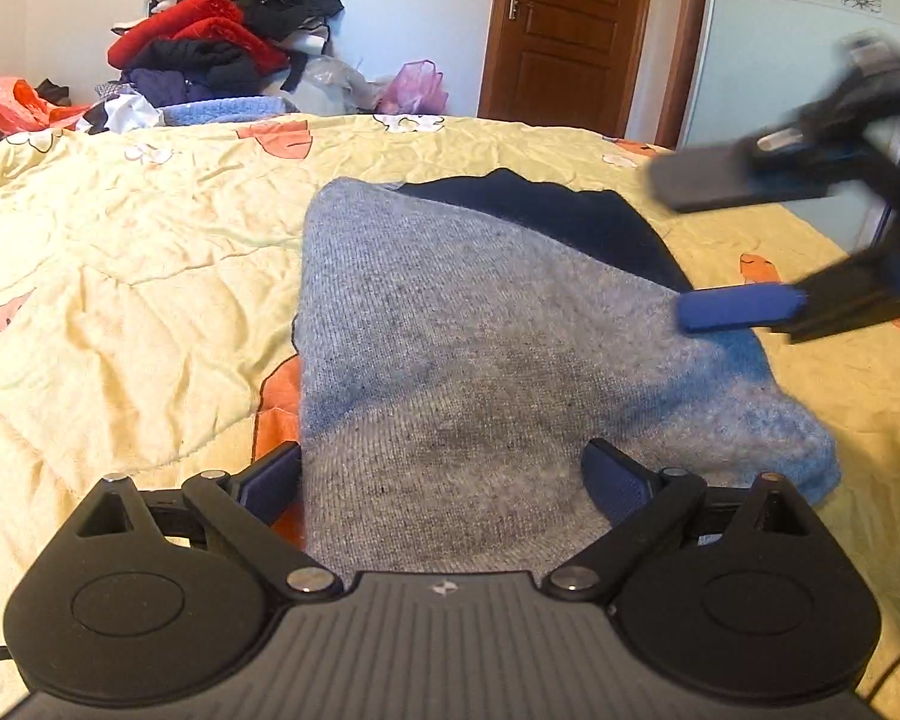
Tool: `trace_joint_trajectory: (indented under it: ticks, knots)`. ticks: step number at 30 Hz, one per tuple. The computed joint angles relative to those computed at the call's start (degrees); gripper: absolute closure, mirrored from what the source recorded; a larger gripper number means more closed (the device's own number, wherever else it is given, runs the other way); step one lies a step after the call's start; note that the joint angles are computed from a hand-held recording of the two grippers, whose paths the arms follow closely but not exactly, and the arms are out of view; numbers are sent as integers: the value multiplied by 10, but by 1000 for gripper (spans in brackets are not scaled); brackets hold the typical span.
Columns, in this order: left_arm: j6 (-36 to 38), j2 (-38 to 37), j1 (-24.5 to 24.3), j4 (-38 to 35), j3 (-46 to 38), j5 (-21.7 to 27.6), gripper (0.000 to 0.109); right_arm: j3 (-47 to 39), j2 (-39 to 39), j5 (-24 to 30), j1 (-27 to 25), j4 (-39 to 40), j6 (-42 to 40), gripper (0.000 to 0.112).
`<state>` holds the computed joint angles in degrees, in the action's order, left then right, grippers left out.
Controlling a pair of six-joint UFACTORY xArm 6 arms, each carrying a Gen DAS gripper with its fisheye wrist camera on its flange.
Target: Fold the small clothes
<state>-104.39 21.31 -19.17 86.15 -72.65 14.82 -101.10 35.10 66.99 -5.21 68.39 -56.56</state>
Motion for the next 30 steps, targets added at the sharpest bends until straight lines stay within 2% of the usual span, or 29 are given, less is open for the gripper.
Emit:
trace_joint_trajectory:
  ticks: [2, 4, 6, 9, 11, 13, 15, 17, 19, 21, 24, 26, 27, 28, 29, 30]
  knots:
    - [3, -2, -7, -5, 3, 10, 8, 26, -16, 8, -4, -11, -16, 21]
    - [23, 1, -7, -25, -3, 12, 8, 42, -15, -17, 6, -48, -5, 21]
    - [29, 0, -10, -32, -4, 17, 7, 62, -18, -23, 0, -23, -34, 25]
    - [28, -1, -12, -33, -3, 20, 7, 87, -42, -16, -11, -12, -23, 23]
    - [28, -2, -14, -36, -2, 26, 7, 116, -67, -28, -13, 5, -46, 23]
    - [9, -15, -23, -33, 10, 53, 8, 152, -98, -52, -14, 29, -82, 23]
    - [-45, -47, -39, 1, 44, 89, 9, 180, -121, -75, -19, 52, -111, 23]
    - [-105, -86, -52, 48, 90, 108, 9, 189, -126, -82, -29, 62, -112, 23]
    - [-125, -120, -66, 74, 129, 123, 9, 184, -118, -85, -38, 49, -95, 25]
    - [-95, -137, -85, 73, 148, 154, 9, 177, -106, -95, -41, 31, -74, 30]
    - [0, -120, -121, 33, 133, 242, 11, 161, -89, -76, -43, 13, -51, 42]
    - [44, -103, -120, 5, 111, 247, 17, 161, -90, -77, -35, -5, -49, 42]
    - [61, -95, -113, -7, 103, 230, 25, 165, -93, -88, -28, -17, -49, 42]
    - [79, -86, -106, -21, 96, 215, 38, 167, -93, -99, -22, -26, -53, 44]
    - [75, -85, -102, -15, 96, 205, 40, 166, -91, -108, -16, -36, -55, 53]
    - [73, -86, -102, -10, 96, 202, 50, 164, -88, -119, -12, -51, -52, 69]
